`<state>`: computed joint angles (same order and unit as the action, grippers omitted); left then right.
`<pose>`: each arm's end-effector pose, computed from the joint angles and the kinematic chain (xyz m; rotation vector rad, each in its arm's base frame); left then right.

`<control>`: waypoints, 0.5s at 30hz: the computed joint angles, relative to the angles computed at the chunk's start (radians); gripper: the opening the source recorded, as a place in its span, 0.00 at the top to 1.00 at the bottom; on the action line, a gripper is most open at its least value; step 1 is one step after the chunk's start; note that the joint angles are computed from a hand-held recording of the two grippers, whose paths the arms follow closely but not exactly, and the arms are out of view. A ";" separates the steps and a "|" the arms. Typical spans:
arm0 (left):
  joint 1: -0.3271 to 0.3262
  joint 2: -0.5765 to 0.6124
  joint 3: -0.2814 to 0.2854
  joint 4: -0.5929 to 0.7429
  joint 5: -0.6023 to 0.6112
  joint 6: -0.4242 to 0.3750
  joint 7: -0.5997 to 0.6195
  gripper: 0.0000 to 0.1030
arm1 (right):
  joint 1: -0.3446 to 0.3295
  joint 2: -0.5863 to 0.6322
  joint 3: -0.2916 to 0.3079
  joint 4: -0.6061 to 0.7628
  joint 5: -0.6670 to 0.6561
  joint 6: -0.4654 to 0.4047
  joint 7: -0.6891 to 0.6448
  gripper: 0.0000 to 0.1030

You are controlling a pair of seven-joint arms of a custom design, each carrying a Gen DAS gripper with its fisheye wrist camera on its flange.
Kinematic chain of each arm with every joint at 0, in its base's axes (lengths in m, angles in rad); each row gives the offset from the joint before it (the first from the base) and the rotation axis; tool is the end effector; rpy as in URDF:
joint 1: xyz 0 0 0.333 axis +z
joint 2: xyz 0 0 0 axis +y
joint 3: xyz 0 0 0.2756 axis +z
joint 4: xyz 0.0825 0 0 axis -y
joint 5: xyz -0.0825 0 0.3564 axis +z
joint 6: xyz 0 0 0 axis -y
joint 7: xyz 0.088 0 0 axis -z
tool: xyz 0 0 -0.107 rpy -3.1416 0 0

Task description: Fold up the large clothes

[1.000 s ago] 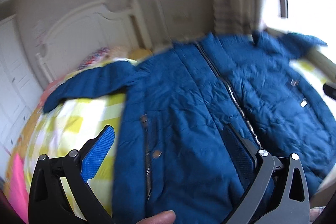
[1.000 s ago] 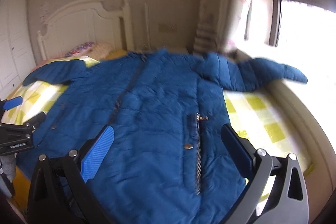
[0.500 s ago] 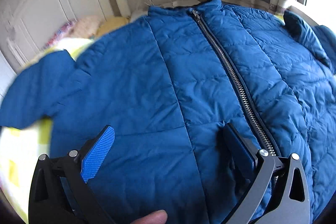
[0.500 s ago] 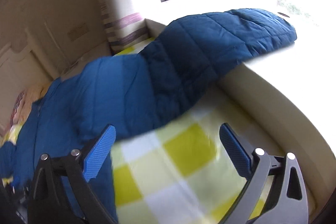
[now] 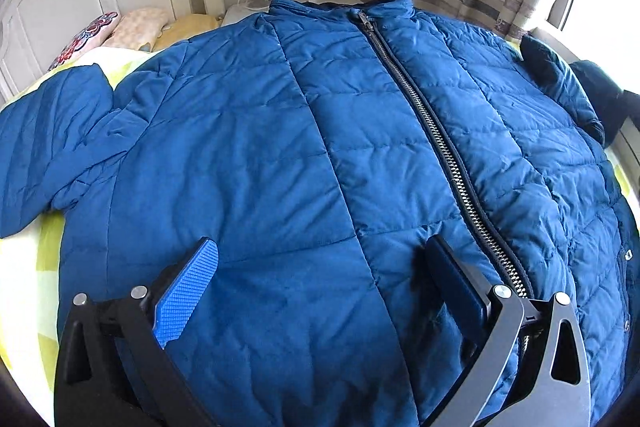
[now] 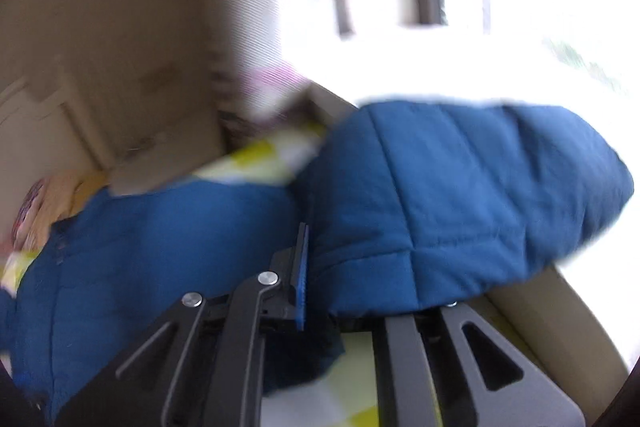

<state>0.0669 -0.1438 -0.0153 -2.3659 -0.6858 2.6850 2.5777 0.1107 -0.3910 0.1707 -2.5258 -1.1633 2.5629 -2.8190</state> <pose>0.4961 0.0457 0.4050 -1.5040 2.2776 -0.7457 0.4156 0.1352 0.4266 -0.9944 2.1861 -0.9427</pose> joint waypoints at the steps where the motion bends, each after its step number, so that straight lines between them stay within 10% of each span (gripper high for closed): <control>1: 0.000 0.000 -0.001 0.000 0.001 0.002 -0.001 0.04 | 0.011 0.016 0.024 0.046 -0.028 -0.009 -0.025 0.91; 9: 0.004 -0.003 0.014 0.009 -0.045 -0.026 0.020 0.04 | 0.164 0.375 0.068 0.485 -0.127 0.092 -0.273 0.90; 15: 0.012 0.000 0.015 0.017 -0.068 -0.043 0.033 0.04 | 0.215 0.647 0.087 0.634 0.390 0.070 -0.783 0.59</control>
